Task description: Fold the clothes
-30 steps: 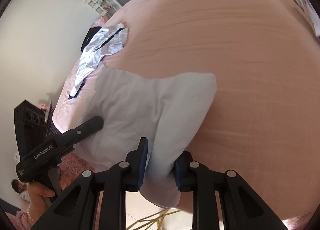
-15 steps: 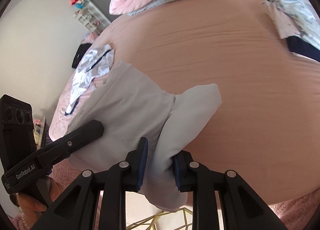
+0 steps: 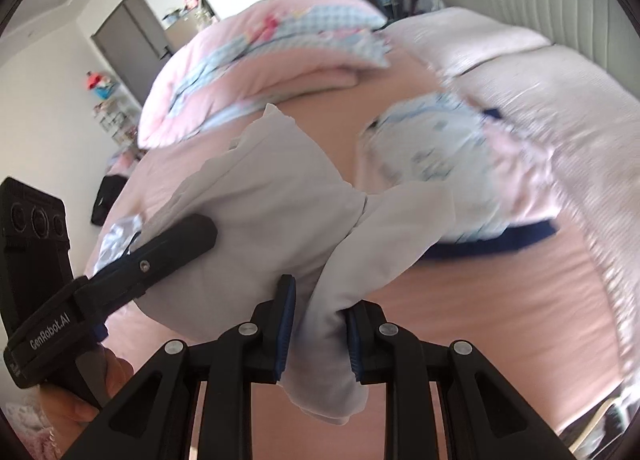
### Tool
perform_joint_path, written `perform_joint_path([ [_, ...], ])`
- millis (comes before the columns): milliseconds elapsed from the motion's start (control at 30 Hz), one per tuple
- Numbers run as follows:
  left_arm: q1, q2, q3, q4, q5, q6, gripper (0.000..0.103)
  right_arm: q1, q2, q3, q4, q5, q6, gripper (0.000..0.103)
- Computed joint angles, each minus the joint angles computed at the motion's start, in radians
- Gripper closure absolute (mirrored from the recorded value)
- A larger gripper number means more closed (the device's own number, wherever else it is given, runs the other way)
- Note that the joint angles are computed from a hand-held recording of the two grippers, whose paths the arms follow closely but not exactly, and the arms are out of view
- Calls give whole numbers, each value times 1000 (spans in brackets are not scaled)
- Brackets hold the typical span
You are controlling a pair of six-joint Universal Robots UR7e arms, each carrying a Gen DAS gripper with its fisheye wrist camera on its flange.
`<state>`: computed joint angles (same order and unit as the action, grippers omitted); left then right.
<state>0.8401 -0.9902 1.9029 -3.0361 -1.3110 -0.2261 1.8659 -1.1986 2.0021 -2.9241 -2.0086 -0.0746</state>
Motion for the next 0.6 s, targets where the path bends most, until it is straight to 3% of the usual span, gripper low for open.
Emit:
perform_joint_path([
  [133,24,142,-160,-54,-71,4,66,-54,0,-116,22,1,-64,80],
  [233,63,231,-263,-80,-123,-31,66,-105,11,-194,1,45,-121,80],
  [333,117,293,-312,-53,-106,-105,65,-165,66,-268,-43,25,-201,80],
  [400,157,331,-341,17,-84,-169,56,-217,105,-300,-38,6,-216,80],
  [433,184,338,-344,58,-123,-208,49,-241,124,-315,-5,-28,-199,80],
  [467,215,339,-339,68,-195,-240,29,-263,139,-329,40,-57,-173,80],
  [533,249,322,-314,59,-287,-258,26,-303,131,-319,118,-33,-113,80],
  [600,232,282,-286,58,-241,-195,27,-308,105,-275,75,-3,-118,80],
])
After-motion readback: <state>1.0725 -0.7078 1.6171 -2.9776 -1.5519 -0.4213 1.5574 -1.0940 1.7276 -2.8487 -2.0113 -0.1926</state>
